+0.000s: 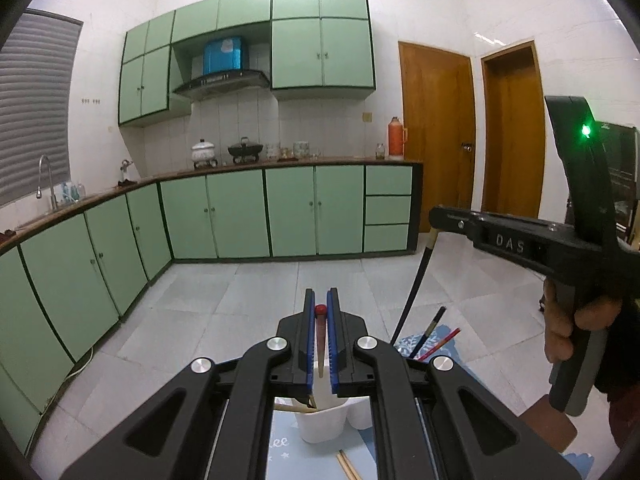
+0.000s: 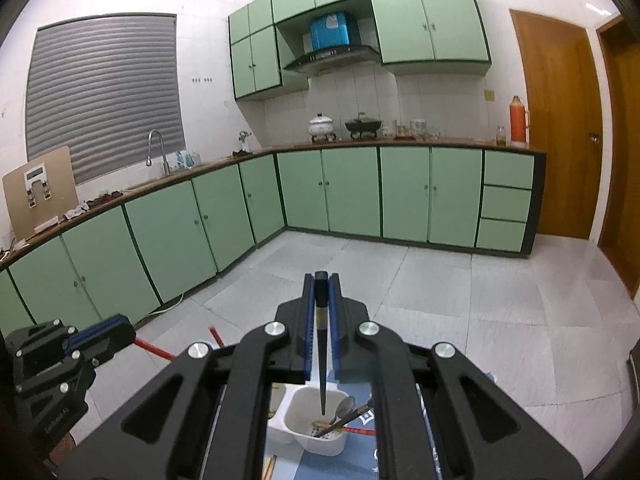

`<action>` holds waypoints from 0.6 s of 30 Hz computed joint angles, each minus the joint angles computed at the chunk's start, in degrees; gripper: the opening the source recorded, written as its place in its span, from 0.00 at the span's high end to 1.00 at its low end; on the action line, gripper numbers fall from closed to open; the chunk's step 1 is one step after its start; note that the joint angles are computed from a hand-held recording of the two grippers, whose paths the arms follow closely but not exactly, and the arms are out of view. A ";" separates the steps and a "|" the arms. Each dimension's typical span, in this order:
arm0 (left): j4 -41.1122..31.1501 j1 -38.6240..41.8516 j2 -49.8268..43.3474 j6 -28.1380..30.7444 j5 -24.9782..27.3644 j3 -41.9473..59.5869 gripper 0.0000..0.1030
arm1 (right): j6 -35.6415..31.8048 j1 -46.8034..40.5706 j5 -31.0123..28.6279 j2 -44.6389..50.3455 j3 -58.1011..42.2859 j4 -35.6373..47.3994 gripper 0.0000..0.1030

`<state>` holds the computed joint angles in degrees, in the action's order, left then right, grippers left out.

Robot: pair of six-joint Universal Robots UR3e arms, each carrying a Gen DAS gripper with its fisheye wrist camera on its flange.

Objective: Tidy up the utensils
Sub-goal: 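Lower both chopsticks into the white holder and open both tools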

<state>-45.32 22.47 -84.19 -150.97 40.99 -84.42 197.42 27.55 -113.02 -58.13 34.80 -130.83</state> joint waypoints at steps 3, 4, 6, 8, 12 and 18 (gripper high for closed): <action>0.82 -2.03 -2.01 -0.02 2.46 0.21 0.95 | 0.53 -0.50 1.22 -0.72 4.24 -2.05 0.94; 1.14 -2.54 -2.55 -0.01 3.08 0.06 0.94 | 0.58 -0.68 1.57 -0.97 5.47 -2.53 0.94; 1.47 -3.40 -3.75 -0.06 4.19 0.14 0.94 | 0.99 -0.72 2.20 -1.10 7.04 -3.01 0.94; 1.03 -3.94 -4.90 0.25 4.72 0.51 0.94 | 1.41 -1.04 3.28 -1.92 9.86 -3.88 0.94; 1.13 -6.49 -8.99 0.62 8.23 2.65 0.94 | 2.12 -0.58 4.07 -1.69 11.28 -2.91 0.94; 1.51 -8.21 -12.68 -0.38 12.20 4.28 0.88 | 3.42 0.48 2.79 -3.56 14.24 -3.94 0.79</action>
